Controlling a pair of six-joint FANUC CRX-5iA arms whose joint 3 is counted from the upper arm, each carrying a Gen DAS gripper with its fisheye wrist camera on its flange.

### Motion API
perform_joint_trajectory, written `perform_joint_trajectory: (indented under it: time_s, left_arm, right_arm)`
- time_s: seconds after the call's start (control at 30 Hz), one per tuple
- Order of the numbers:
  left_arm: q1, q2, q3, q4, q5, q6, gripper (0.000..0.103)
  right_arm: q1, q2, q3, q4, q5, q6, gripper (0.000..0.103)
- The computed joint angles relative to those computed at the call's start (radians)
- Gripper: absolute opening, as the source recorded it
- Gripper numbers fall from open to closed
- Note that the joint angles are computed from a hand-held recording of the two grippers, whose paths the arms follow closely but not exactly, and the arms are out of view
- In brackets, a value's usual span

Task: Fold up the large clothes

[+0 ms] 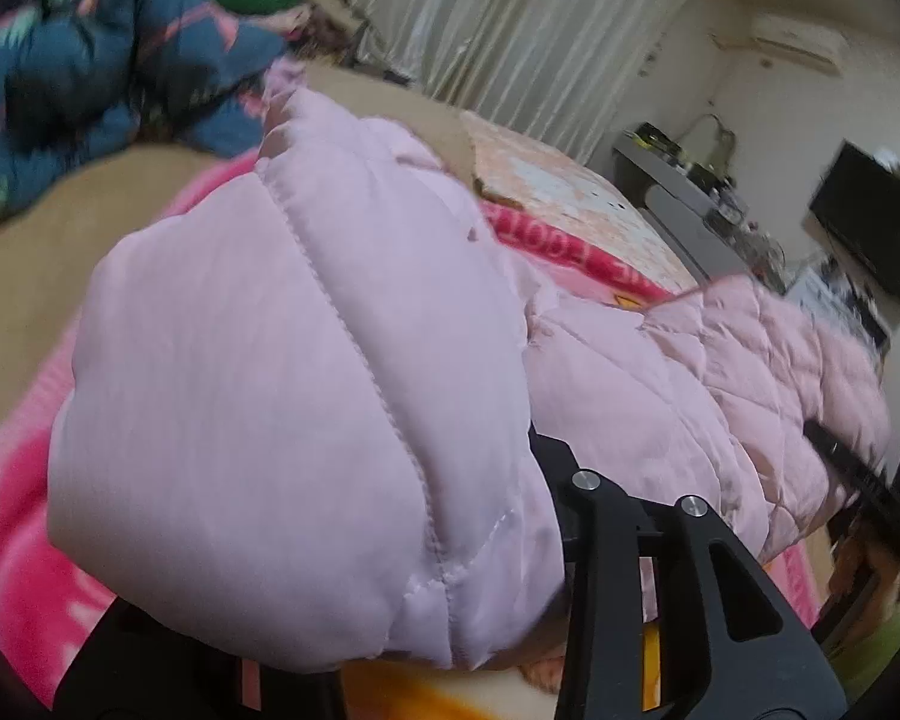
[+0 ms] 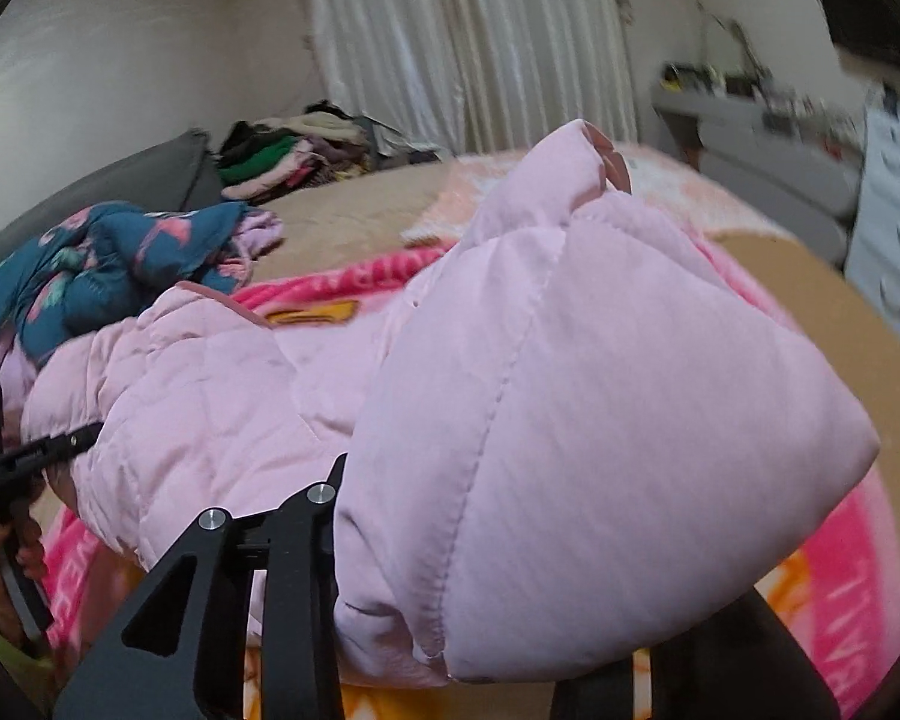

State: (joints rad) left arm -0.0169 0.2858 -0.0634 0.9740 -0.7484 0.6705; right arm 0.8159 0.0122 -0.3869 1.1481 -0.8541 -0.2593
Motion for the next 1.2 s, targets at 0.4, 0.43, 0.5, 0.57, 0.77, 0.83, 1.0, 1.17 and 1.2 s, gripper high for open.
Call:
perform_joint_trajectory:
  time_s: [0.4,0.43,0.5,0.57,0.77,0.83,1.0,1.17,1.2]
  left_arm:
    - [0.100,-0.239,-0.273,0.042,-0.065,-0.147,0.028]
    - [0.108,-0.256,-0.291,0.039,-0.069,-0.155,0.028]
    - [0.120,-0.289,-0.328,0.043,-0.073,-0.172,0.028]
    - [0.129,-0.313,-0.354,0.039,-0.077,-0.186,0.028]
    - [0.137,-0.359,-0.398,0.018,-0.068,-0.205,0.029]
    - [0.142,-0.364,-0.406,0.018,-0.066,-0.214,0.029]
    - [0.147,-0.383,-0.428,-0.004,-0.055,-0.217,0.030]
    - [0.154,-0.385,-0.438,-0.029,-0.052,-0.200,0.032]
    - [0.155,-0.383,-0.436,-0.033,-0.052,-0.198,0.032]
  right_arm:
    - [0.290,-0.085,-0.070,0.004,-0.251,-0.032,0.031]
    - [0.308,-0.084,-0.071,0.002,-0.266,-0.041,0.031]
    - [0.343,-0.091,-0.084,-0.003,-0.294,-0.071,0.031]
    - [0.381,-0.105,-0.108,-0.011,-0.320,-0.123,0.031]
    - [0.450,-0.125,-0.155,-0.029,-0.362,-0.237,0.032]
    - [0.467,-0.132,-0.167,-0.039,-0.373,-0.269,0.032]
    - [0.492,-0.131,-0.179,-0.059,-0.389,-0.327,0.033]
    - [0.505,-0.145,-0.208,-0.078,-0.380,-0.406,0.035]
    - [0.508,-0.151,-0.218,-0.082,-0.375,-0.431,0.035]
